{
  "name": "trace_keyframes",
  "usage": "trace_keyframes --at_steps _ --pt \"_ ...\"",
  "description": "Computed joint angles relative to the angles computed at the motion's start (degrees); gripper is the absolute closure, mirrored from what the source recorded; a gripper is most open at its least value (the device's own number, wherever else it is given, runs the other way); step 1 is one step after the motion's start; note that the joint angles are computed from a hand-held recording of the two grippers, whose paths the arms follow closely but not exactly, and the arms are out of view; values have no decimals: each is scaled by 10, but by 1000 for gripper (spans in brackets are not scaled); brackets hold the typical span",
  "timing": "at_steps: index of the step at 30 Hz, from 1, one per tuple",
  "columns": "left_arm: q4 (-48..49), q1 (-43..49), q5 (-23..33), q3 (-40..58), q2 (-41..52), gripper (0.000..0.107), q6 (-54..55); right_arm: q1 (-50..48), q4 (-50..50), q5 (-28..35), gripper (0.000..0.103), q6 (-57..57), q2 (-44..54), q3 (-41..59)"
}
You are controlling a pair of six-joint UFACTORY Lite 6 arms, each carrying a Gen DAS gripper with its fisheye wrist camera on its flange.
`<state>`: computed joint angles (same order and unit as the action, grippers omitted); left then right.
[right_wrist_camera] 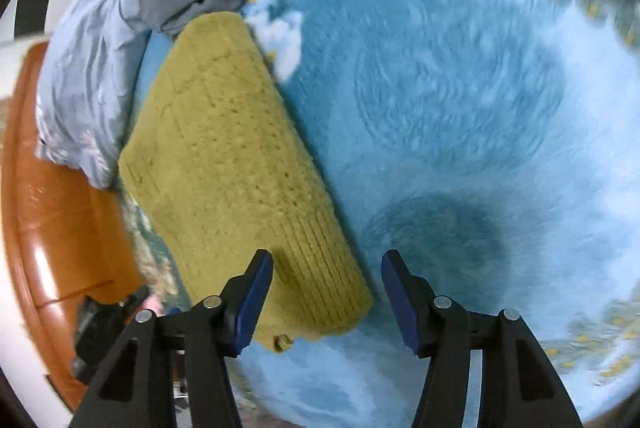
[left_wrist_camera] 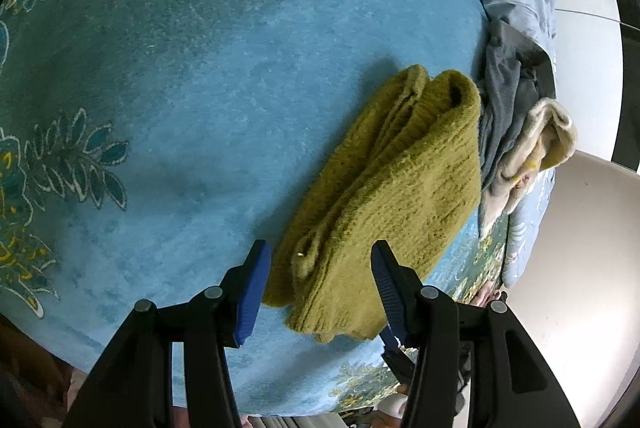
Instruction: Fold clothes
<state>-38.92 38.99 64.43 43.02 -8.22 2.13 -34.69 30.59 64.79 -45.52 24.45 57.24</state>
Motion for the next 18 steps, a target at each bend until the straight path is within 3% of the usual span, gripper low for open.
trace_keyframes --at_steps 12,16,18 --pt "14 -35 -24 -17 -35 54 -63 22 51 -49 46 -62 -10 -97" --pt "-1 -58 -40 -23 -51 54 -103 49 43 -41 73 -29 -13 -85" --pt "-4 -72 -47 -23 -62 54 -124 65 41 -26 75 -16 -15 -64"
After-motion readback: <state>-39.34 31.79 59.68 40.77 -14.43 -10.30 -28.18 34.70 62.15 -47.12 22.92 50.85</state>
